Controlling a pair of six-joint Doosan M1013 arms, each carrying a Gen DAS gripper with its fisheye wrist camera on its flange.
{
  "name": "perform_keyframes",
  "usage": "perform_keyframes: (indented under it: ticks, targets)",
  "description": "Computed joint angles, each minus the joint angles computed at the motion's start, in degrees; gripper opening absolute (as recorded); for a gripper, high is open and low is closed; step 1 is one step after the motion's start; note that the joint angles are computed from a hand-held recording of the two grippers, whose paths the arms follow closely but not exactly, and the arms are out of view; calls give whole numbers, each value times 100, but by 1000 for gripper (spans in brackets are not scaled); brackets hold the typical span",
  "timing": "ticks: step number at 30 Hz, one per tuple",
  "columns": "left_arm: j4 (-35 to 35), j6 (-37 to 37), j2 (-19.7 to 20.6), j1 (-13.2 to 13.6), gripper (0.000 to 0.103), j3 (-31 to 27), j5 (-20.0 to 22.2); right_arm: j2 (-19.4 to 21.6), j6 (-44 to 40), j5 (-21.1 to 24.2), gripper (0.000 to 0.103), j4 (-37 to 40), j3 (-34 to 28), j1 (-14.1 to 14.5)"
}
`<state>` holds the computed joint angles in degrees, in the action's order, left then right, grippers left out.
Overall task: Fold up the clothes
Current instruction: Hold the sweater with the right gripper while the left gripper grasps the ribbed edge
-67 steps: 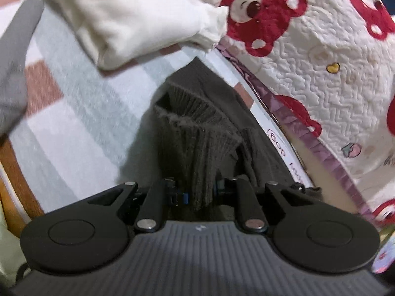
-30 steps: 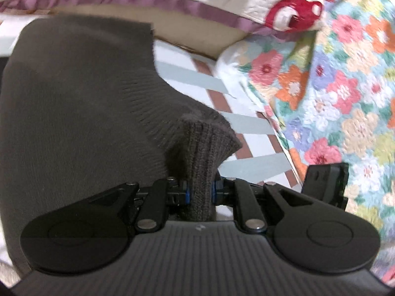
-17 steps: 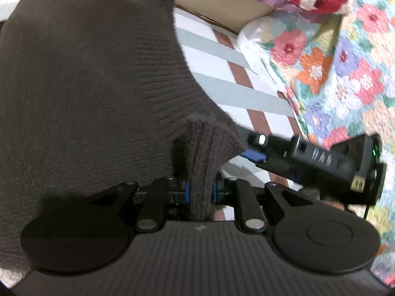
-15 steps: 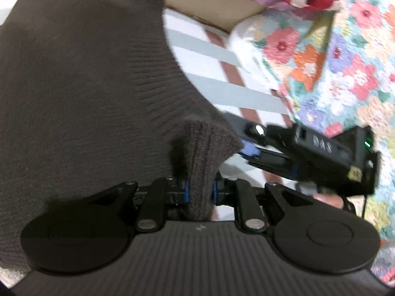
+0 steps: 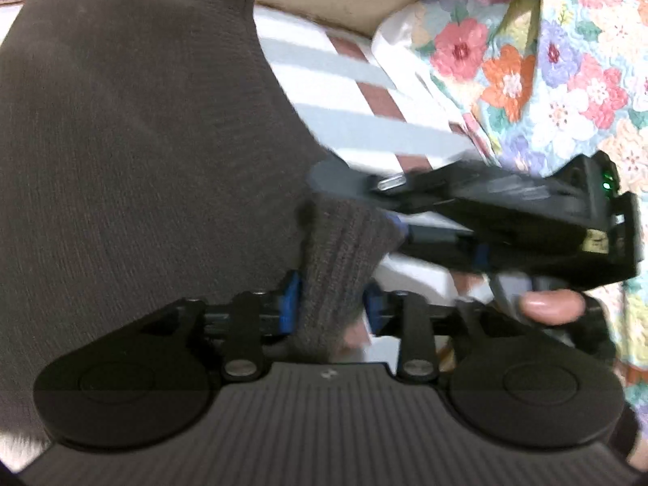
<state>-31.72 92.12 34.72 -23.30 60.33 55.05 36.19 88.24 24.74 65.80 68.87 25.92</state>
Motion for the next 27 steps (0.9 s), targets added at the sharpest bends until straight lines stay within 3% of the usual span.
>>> perform_keyframes:
  ticks: [1, 3, 6, 9, 10, 13, 15, 19, 21, 22, 27]
  targets:
    - [-107, 52, -44, 28, 55, 21, 89, -21, 253, -141, 9, -523, -14, 48]
    - [-304, 151, -196, 100, 59, 172, 56, -48, 986, -305, 9, -1847, -84, 147]
    - [15, -117, -437, 174, 59, 370, -386, -41, 1862, -184, 9, -3454, -263, 236]
    - [766, -777, -641, 235, 59, 625, -1206, -13, 2133, -46, 9, -4119, -389, 269]
    - [1192, -1186, -614, 245, 59, 596, -1293, -7, 2209, 22, 9, -4286, -417, 276]
    - [2599, -2478, -389, 269, 59, 371, -1148, 40, 2488, 324, 9, -4916, -561, 322]
    - [3022, -2685, -220, 283, 57, 220, -955, 55, 2592, 503, 9, -5253, -636, 366]
    - [2599, -2183, -120, 326, 55, 235, -1000, 39, 2775, 773, 7, -5729, -709, 398]
    - [2509, -1795, -169, 274, 43, 316, -1125, 143, 3121, 1122, 7, -6390, -907, 480]
    - [2482, -1682, -180, 238, 44, 316, -1132, 198, 3254, 1306, 7, -6684, -1010, 521]
    - [2851, -1523, -12, 161, 40, -139, -588, 435, 3347, 2245, 7, -7952, -1589, 778]
